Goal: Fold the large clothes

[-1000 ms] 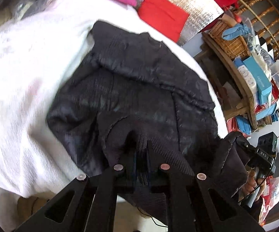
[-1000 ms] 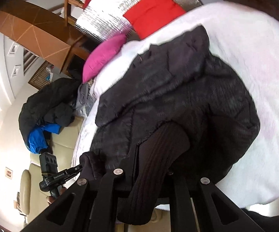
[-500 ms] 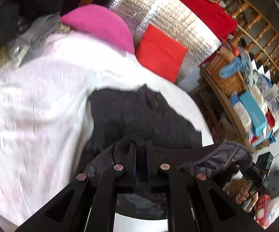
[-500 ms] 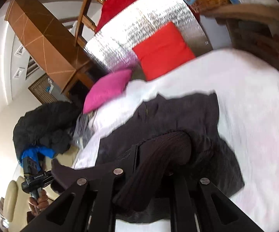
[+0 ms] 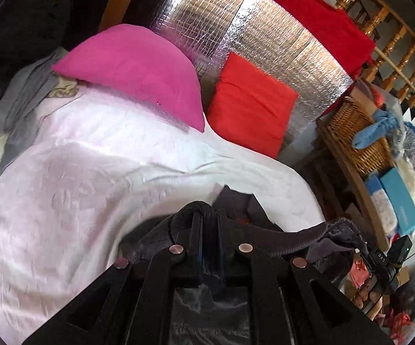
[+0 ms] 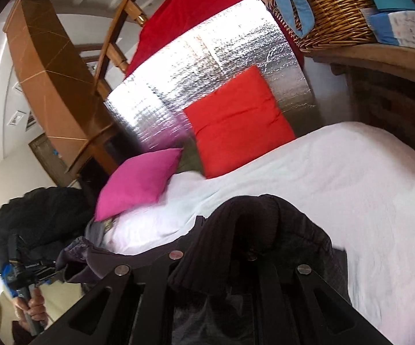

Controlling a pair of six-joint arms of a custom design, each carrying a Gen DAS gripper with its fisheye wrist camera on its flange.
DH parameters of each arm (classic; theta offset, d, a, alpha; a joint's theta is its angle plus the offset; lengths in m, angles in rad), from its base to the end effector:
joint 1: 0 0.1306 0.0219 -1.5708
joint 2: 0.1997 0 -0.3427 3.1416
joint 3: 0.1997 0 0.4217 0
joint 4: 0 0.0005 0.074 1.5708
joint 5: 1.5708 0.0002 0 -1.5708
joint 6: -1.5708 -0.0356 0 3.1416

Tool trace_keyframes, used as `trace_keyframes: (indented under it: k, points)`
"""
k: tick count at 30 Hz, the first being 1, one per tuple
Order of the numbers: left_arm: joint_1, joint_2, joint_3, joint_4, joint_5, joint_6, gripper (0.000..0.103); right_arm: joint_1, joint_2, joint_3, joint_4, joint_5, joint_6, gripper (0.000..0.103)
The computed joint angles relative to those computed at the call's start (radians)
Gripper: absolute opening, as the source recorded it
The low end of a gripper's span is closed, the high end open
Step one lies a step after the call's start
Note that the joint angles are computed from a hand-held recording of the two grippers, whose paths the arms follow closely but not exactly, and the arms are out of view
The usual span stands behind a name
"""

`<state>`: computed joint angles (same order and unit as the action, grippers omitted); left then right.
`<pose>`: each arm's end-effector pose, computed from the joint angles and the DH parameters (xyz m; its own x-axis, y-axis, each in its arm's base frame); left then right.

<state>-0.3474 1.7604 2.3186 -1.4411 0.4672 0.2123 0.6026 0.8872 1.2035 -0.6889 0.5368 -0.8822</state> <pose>0.5366 -0.2119 0.5892 -0.8308 0.1008 -0.5473 0.4069 0.7809 -0.4739 0.3077 0.1890 0.5269 -0.2637 0.6240 -0.7356 0.1714 0.7808 0.6009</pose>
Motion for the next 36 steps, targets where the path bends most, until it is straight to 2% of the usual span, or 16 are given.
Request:
trace_keyframes:
  k: [5,13,21,24,29,31,33,35,36]
  points:
    - [-0.001,0.114,0.089,-0.013,-0.021,0.001,0.009,-0.109,0.073,-0.006,0.055,-0.069,0.008,0.01]
    - [0.025,0.175,0.067,0.009,-0.051,0.004,0.009,-0.235,0.199,-0.008,0.128,-0.186,-0.018,0.01]
    - [0.023,0.21,0.04,0.055,-0.093,0.027,0.009,-0.298,0.293,0.018,0.153,-0.249,-0.041,0.01]
    - [0.019,0.194,-0.009,0.086,-0.114,0.022,0.009,-0.325,0.307,-0.002,0.181,-0.308,-0.08,0.01]
    - [0.02,0.159,-0.09,0.13,-0.121,0.03,0.012,-0.381,0.271,-0.1,0.291,-0.479,-0.219,0.014]
    - [0.022,0.146,-0.107,0.14,-0.127,0.039,0.028,-0.392,0.246,-0.137,0.332,-0.514,-0.256,0.015]
    - [0.022,0.126,-0.124,0.15,-0.143,0.042,0.063,-0.391,0.232,-0.146,0.331,-0.52,-0.262,0.017]
    - [0.027,0.083,-0.167,0.18,-0.128,0.051,0.072,-0.388,0.217,-0.155,0.331,-0.519,-0.257,0.021]
    - [0.034,0.073,-0.174,0.18,-0.123,0.05,0.073,-0.384,0.202,-0.162,0.328,-0.513,-0.253,0.029]
